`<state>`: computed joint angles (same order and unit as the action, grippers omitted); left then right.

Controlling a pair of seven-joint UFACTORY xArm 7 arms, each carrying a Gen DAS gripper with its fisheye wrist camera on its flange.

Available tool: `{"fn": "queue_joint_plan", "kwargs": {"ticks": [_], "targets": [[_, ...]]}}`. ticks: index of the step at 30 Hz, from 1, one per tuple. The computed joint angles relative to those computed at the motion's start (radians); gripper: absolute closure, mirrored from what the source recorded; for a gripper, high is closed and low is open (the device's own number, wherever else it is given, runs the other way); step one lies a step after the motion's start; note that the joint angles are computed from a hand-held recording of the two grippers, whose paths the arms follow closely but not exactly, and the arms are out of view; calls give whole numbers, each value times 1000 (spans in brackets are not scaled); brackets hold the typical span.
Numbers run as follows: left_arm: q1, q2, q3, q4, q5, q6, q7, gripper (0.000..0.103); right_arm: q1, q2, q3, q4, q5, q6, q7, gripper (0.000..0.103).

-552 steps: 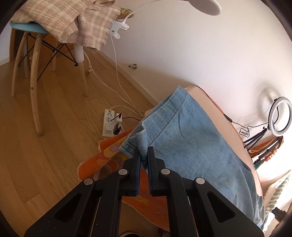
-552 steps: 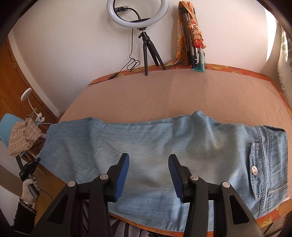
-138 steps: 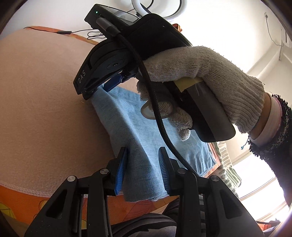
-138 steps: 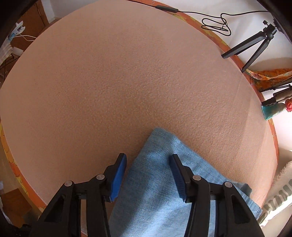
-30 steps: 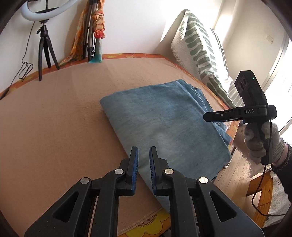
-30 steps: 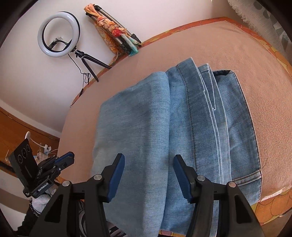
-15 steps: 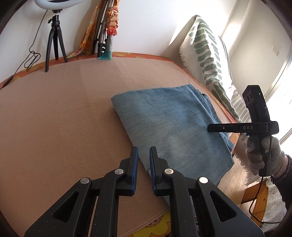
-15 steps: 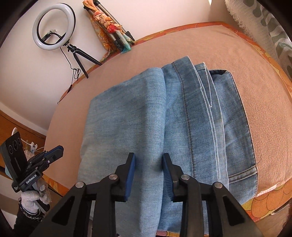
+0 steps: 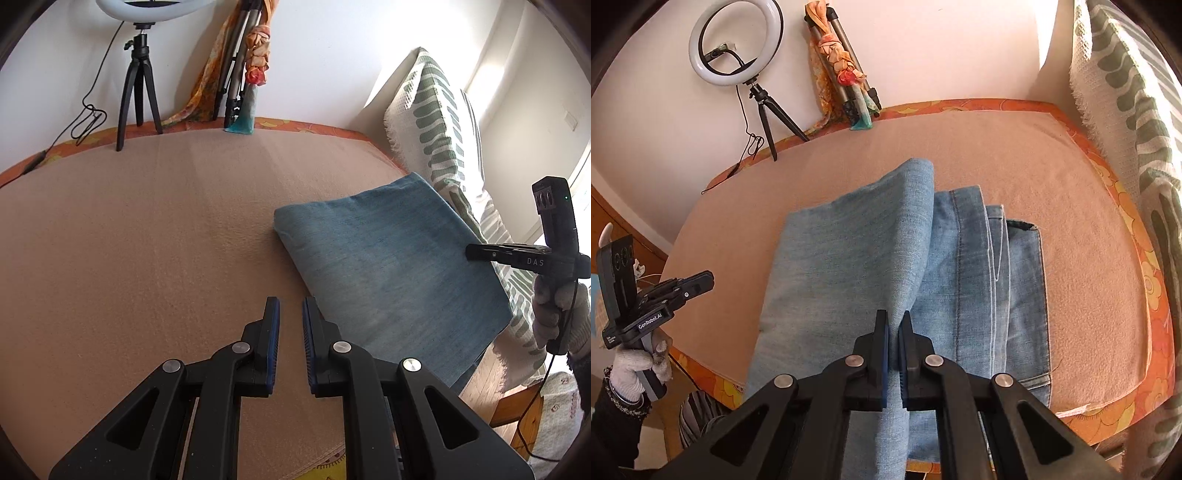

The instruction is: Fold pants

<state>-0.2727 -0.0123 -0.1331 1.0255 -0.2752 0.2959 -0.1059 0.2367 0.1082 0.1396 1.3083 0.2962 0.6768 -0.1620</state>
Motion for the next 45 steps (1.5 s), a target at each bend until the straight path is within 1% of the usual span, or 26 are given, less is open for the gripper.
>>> {"fn": "queue_joint_plan", "kwargs": {"ticks": [2, 5, 9, 13, 15, 16, 17, 18, 20, 24, 26, 29, 33, 35, 37, 38, 39, 40, 42, 43, 44, 45], "targets": [[-2, 13, -2, 19, -5, -4, 8, 92, -11, 1, -16, 14, -31, 6, 16, 102], [-6, 48, -11, 60, -20, -6, 29, 92, -38, 26, -27, 31, -5, 24, 2, 102], [-11, 111, -27, 127, -8, 8, 36, 92, -40, 69, -27, 11, -44, 10, 19, 101], [-14, 143, -46, 158, -18, 11, 51, 92, -64, 87, -17, -13, 12, -15, 4, 102], [-14, 151, -53, 162, -28, 11, 59, 92, -66, 85, -16, -28, 16, -32, 1, 101], [-15, 154, -55, 163, -30, 11, 60, 90, -64, 82, -16, -37, 9, -43, 5, 102], [-19, 159, -52, 164, -20, 12, 50, 82, -59, 75, -17, -48, -5, -54, 16, 102], [-23, 162, -49, 164, -7, 13, 37, 70, -54, 68, -18, -57, -20, -66, 29, 102], [-26, 166, -47, 164, 5, 12, 16, 63, -46, 42, -20, -73, -49, -83, 47, 102], [-24, 164, -53, 164, 0, 5, 9, 63, -44, -11, -27, -82, -96, -67, 43, 102], [-26, 167, -54, 170, 3, 3, 4, 62, -44, -21, -36, -89, -139, -70, 56, 102], [-32, 179, -56, 178, 12, -2, -3, 57, -57, 15, -40, -82, -105, -53, 59, 102], [-44, 197, -53, 191, 48, 17, -32, 57, -61, 61, -32, -89, -98, -67, 43, 101], [-49, 205, -49, 195, 66, 24, -51, 57, -65, 69, -29, -88, -78, -73, 42, 99], [-44, 211, -54, 196, 55, 23, -52, 57, -76, 72, -24, -84, -54, -67, 13, 93], [-38, 215, -60, 198, 40, 21, -47, 57, -77, 72, -25, -82, -57, -62, 6, 91], [-34, 220, -65, 200, 24, 17, -46, 57, -81, 69, -27, -83, -54, -63, -4, 80], [-29, 226, -71, 206, 7, 18, -42, 57, -92, 64, -24, -88, -27, -71, -32, 65], [-21, 239, -81, 220, -24, 26, -35, 57, -120, 58, -17, -92, 63, -75, -107, 54], [-16, 246, -87, 227, -42, 29, -28, 57, -133, 58, -14, -89, 109, -68, -143, 51], [-7, 251, -98, 232, -72, 33, -12, 56, -144, 60, -13, -83, 150, -62, -176, 44], [2, 259, -109, 240, -105, 39, 3, 56, -154, 63, -10, -79, 192, -58, -215, 34]]}}
